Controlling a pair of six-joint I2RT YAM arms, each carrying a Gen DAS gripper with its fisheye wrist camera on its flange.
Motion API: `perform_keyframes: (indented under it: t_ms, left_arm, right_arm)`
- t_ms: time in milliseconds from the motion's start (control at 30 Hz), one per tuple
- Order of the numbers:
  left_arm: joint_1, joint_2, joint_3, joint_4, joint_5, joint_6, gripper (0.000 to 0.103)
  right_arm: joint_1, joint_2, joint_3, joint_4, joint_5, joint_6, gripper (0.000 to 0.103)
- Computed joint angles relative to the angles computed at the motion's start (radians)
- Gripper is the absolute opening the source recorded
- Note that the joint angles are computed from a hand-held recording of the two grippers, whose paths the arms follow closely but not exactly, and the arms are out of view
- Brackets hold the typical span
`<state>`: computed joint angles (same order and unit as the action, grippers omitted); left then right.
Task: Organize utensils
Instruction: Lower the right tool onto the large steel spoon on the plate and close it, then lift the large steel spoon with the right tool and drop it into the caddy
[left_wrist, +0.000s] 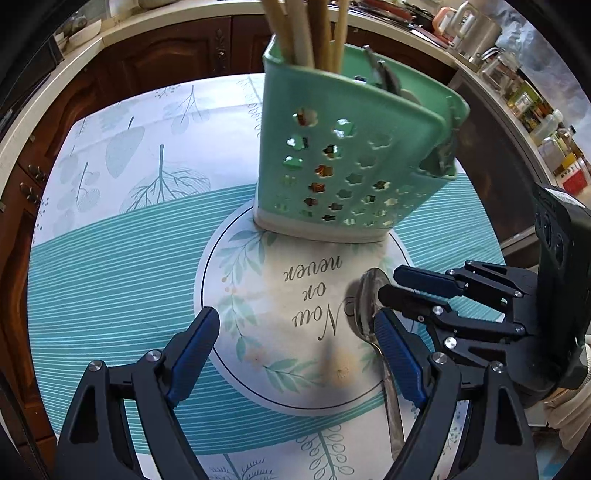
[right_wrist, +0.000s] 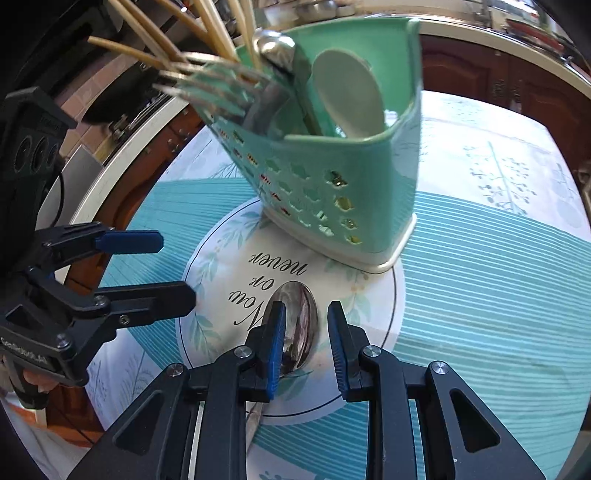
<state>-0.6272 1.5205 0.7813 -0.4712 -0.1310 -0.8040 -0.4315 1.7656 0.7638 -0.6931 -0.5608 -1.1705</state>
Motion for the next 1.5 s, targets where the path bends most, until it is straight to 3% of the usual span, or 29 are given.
perform_keyframes:
  t_ms: [333,567,700,800,1167,1500]
  left_arm:
    - [0.036,0.067,-0.004,0.039,0.007,-0.032,0.084]
    - [0.038,0.104,0.016,0.049,-0.001,-0.065,0.084]
    - [0.031,0.109,0.025,0.038,-0.013,-0.084,0.084]
    - [0.02,0.096,0.024,0.021,-0.022,-0.111,0.084]
    - [-0.037,-0.037,0.052,-0.123,-0.081,-0.181,0.084]
    - [-0.079,-0.117,0.246,-0.351,-0.2,-0.17,0.084]
  right_arm:
    - [0.086,0.114,0.035,0.053,0.015,-0.043,0.023]
    - [0.107,0.186,0.085,-0.012,-0.01,-0.15,0.023]
    - [0.127,0.225,0.123,-0.068,-0.007,-0.188,0.006]
    - [0.123,0.207,0.116,-0.073,-0.015,-0.201,0.005]
    - [-0.041,-0.116,0.02,-0.129,-0.163,-0.215,0.003]
    - [-0.164,-0.463,-0.013,-0.17,-0.32,-0.086,0.003]
